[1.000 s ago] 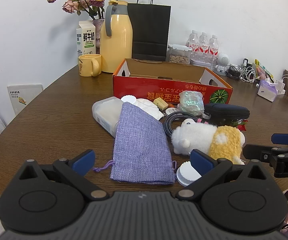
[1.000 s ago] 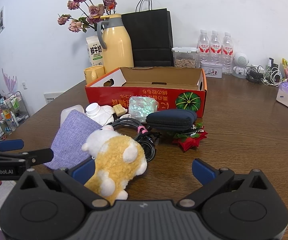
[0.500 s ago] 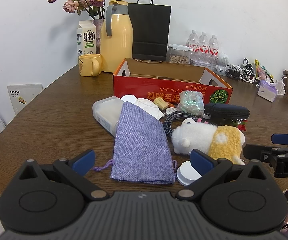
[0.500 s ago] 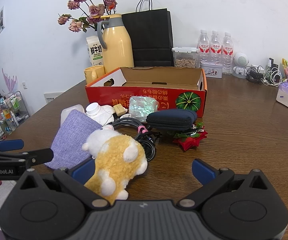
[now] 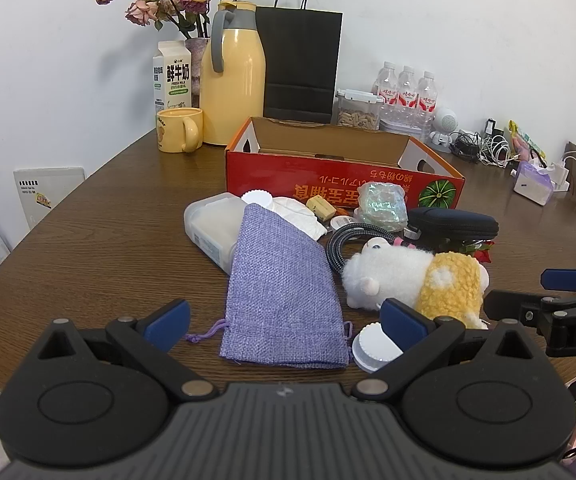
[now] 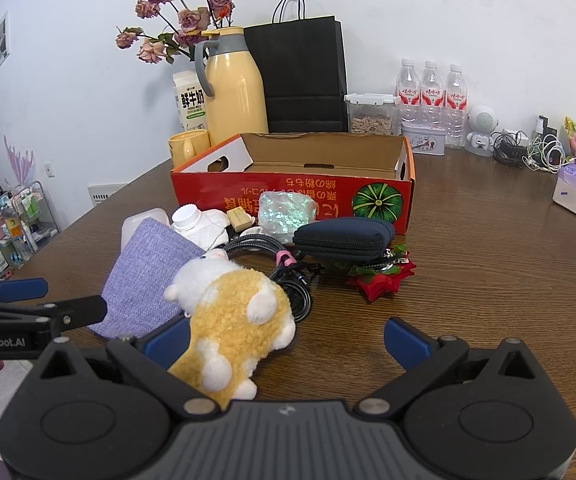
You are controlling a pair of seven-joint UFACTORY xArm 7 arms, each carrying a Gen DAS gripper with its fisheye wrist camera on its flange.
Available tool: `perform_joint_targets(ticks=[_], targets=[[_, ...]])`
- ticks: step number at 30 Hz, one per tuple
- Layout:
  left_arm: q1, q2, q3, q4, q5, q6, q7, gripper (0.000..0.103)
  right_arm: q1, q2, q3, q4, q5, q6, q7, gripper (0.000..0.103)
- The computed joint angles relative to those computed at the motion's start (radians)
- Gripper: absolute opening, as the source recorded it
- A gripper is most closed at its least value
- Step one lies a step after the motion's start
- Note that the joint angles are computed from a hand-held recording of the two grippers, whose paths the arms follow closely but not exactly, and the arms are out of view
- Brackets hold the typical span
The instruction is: Organize objects
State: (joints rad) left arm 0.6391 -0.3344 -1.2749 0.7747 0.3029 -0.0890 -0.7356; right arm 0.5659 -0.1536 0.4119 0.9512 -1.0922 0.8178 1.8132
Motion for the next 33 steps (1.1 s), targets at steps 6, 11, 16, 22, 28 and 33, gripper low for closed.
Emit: perform_joint_targets(ticks=[6,11,16,22,28,33], targets=[[-0.002,0.002,0.001,-0.003,-0.002,-0.003,0.001,0.103,0.001,0.011,-0.003,0.004,-0.004,-0.009,-0.005,0.103],[-0.001,0.008,0.006,-0.009,-0.007,-0.009,0.001,0.103,0.005,0.027,-0.014,0.016,0.002,-0.025,-0.03,0.103],[-0.001,0.011,0.015,-0.017,-0.014,-0.012,-0.005,0.103,0.003,0.058,-0.035,0.04,0.015,-0.067,-0.077,0.103],[-0.002,0.019,0.034,-0.031,-0.024,-0.019,-0.014,0.103,0.007,0.124,-0.071,0.086,0.015,-0.11,-0.099,0.103],[0.023,0.048,0.024,-0.033,-0.023,-0.018,-0.016,0.103,0.013,0.162,-0.112,0.098,0.019,-0.176,-0.081,0.082],[0.055,0.078,-0.004,-0.027,-0.019,-0.017,-0.009,0.103,0.008,0.163,-0.134,0.077,-0.008,-0.244,-0.015,0.071]])
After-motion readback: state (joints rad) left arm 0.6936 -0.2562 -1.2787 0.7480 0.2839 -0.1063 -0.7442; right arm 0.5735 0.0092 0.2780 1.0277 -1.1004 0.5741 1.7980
